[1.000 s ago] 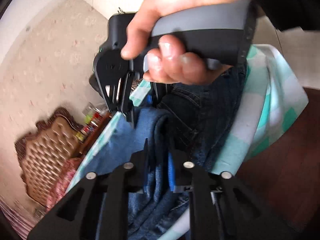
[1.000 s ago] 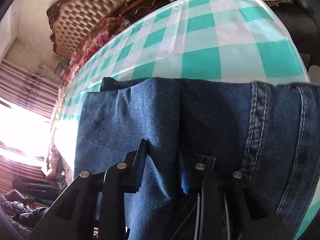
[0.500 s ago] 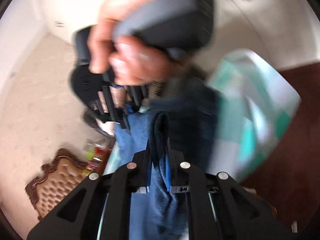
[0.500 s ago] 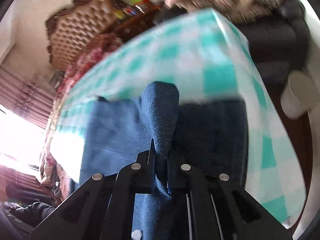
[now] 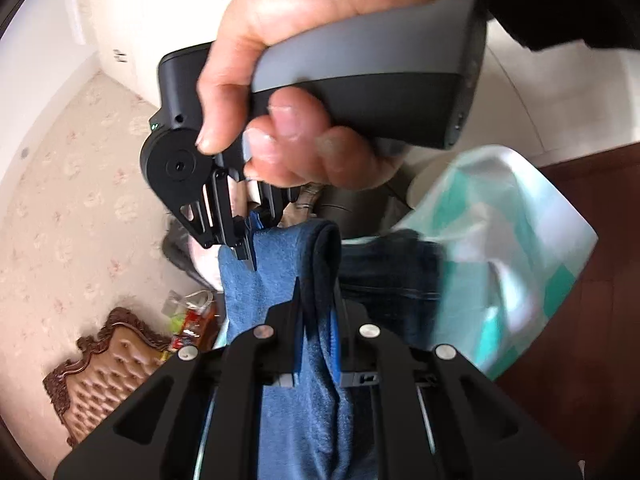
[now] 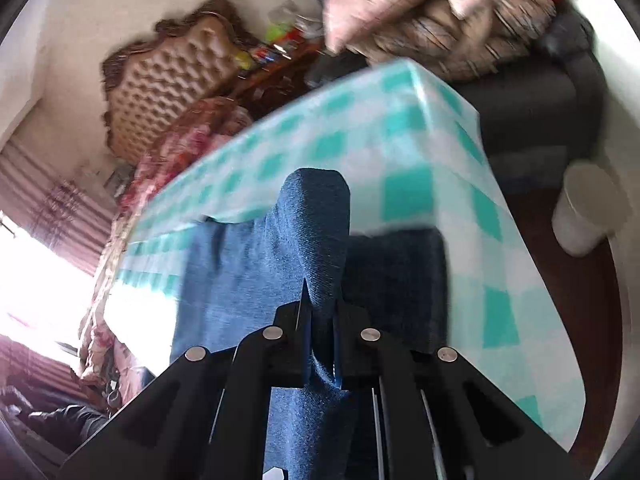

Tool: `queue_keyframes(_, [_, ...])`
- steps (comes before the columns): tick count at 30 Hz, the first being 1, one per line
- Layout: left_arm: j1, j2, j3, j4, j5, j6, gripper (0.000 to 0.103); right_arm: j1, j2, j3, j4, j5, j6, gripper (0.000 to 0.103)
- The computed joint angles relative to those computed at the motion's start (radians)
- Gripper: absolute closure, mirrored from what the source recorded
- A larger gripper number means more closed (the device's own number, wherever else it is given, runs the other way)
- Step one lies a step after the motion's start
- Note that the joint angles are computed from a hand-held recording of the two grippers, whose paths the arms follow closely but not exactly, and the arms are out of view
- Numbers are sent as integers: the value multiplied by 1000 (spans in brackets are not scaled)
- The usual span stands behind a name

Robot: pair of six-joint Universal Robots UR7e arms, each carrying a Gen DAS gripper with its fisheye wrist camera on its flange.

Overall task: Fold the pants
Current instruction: 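Fold the lifted jeans end over the rest of the jeans with both tools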

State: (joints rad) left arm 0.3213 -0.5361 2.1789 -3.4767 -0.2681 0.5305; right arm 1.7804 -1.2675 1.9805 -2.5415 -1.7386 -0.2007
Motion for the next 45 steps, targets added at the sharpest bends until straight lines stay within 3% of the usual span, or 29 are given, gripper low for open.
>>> queue_keyframes(2, [19,-1,6,69,-26,-61,93,-41,14,20,-24,-1,1,95])
queue_keyframes(5, [15,-16,24,115,-58,-139,80,-69,11,52,-70,19,-6,95])
queue_keyframes(7, [6,-82,52,161,-98,-208,45,-70,0,67,-97,9,-4,86])
queue_keyframes(9, [-11,-245,114,289,-195,-379,41,-60,-21,91,-145,-33,8,77])
queue_keyframes(11, [-3,-415,154,416,-270,-552,41,-29,-58,138,-245,-111,9,73])
queue_keyframes(13, [37,-543,157,461,-290,-660,51,43,-73,191,-379,-261,-8,72])
queue_keyframes(15, [144,-605,91,444,-339,-685,76,111,-71,238,-483,-334,-27,72])
queue_keyframes(16, [213,-611,39,431,-426,-676,83,151,-52,260,-537,-370,-25,71])
queue_keyframes(19, [353,-576,-111,508,-617,-614,90,226,52,292,-660,-500,-24,71])
queue_keyframes(21, [442,-517,-235,612,-795,-591,90,223,106,297,-671,-566,21,71])
queue_keyframes(22, [474,-491,-253,627,-829,-589,90,216,129,297,-659,-604,55,72])
queue_keyframes(23, [501,-430,-298,664,-821,-587,90,207,143,304,-673,-614,62,71])
queue_keyframes(25, [520,-363,-339,661,-786,-566,101,207,177,318,-756,-645,13,72])
queue_keyframes(27, [541,-350,-357,649,-819,-562,101,205,179,314,-747,-650,25,72])
queue_keyframes(30, [541,-350,-377,680,-813,-585,101,209,192,307,-745,-671,27,71])
queue_keyframes(34, [506,-409,-307,634,-773,-615,100,214,206,307,-766,-684,26,71])
queue_keyframes(40, [515,-461,-243,677,-740,-715,99,215,205,306,-760,-692,33,71])
queue_keyframes(43, [497,-511,-185,717,-697,-782,91,216,204,306,-760,-691,36,71])
queue_keyframes(45, [486,-553,-136,749,-697,-824,91,217,208,305,-765,-696,35,71])
